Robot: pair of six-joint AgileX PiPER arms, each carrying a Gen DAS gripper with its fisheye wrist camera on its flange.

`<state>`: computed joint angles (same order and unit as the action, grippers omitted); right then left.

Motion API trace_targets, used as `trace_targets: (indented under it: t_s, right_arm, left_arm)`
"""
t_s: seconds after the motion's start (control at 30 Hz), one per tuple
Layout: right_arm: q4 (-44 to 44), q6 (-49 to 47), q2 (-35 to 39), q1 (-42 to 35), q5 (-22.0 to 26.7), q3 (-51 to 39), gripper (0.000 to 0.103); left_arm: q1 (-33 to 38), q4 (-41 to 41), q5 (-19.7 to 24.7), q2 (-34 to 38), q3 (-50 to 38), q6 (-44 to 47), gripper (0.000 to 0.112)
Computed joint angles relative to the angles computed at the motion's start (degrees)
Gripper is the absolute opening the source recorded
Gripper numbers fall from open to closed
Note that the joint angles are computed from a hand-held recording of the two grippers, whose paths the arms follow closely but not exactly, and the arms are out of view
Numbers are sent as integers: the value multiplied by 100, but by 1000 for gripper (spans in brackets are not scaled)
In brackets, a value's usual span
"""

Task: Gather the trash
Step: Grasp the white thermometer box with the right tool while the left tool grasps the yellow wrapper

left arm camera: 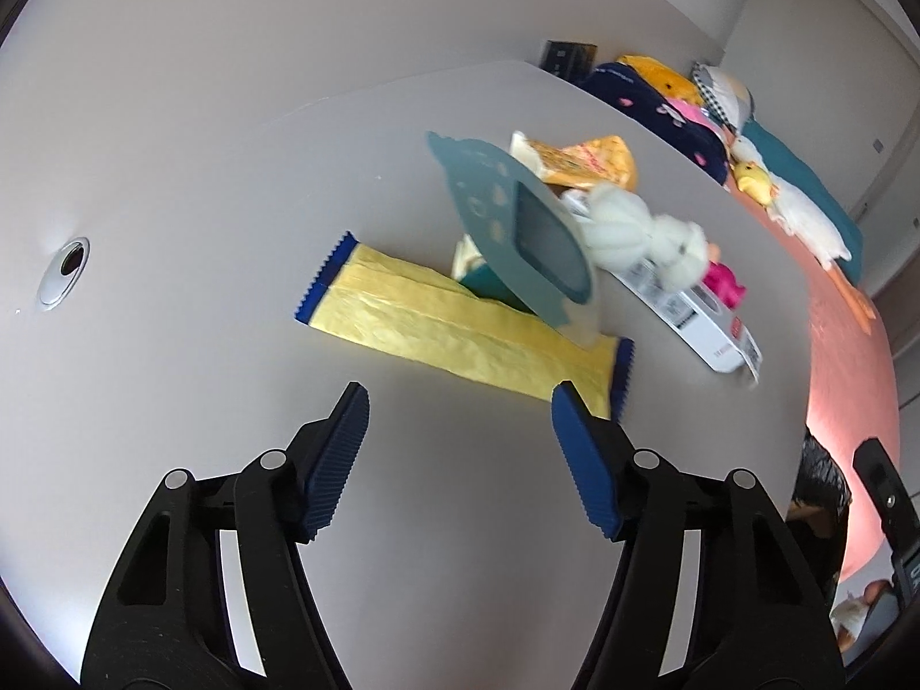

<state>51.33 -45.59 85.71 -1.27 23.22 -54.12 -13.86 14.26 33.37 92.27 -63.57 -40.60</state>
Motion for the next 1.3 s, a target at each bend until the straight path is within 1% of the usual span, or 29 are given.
trace_targets:
  t_s: [0.23,0.5,0.7,0.73,0.8,0.83,0.9,1.07,1.2,1.3]
  right_arm:
    - [-269,251,262,258,-105,-225,75]
    - [-1081,858,712,702,-231,-791,75]
    - [-1740,1283,1285,931,-2,-1481,75]
    - [-1987,1472,1400,992,24,-1625,73]
    - [-2298,1649,1638,1085,163,-1930,64]
    - [-2421,1742,1716,1128,190,-2021,64]
    - [-2683,1900,1916,1216,293,-2279,58]
    - [-3064,1935,2184,1432,438,-2663,55]
    - [-3539,2239,2446,1577,544,-2977,54]
    - [-3595,2269,2615,1585,681,-3170,54]
  left_arm:
    - [211,-321,-121,166,-120,242,64]
    - [350,-432,-61,518,-506,338,64]
    - [486,-621,18,728,-761,481,64]
    - [514,-650,30,754,-794,496,64]
    - [577,-732,36,790,-837,567,64]
    - [594,-742,37,800,-851,579,64]
    - [652,-824,26,803,-860,689,64]
    - [892,-1289,-67,697,-703,1140,64]
    - [1022,-1330,-91,607,-588,1218,64]
    - [1049,-1364,-67,673,-678,1243,64]
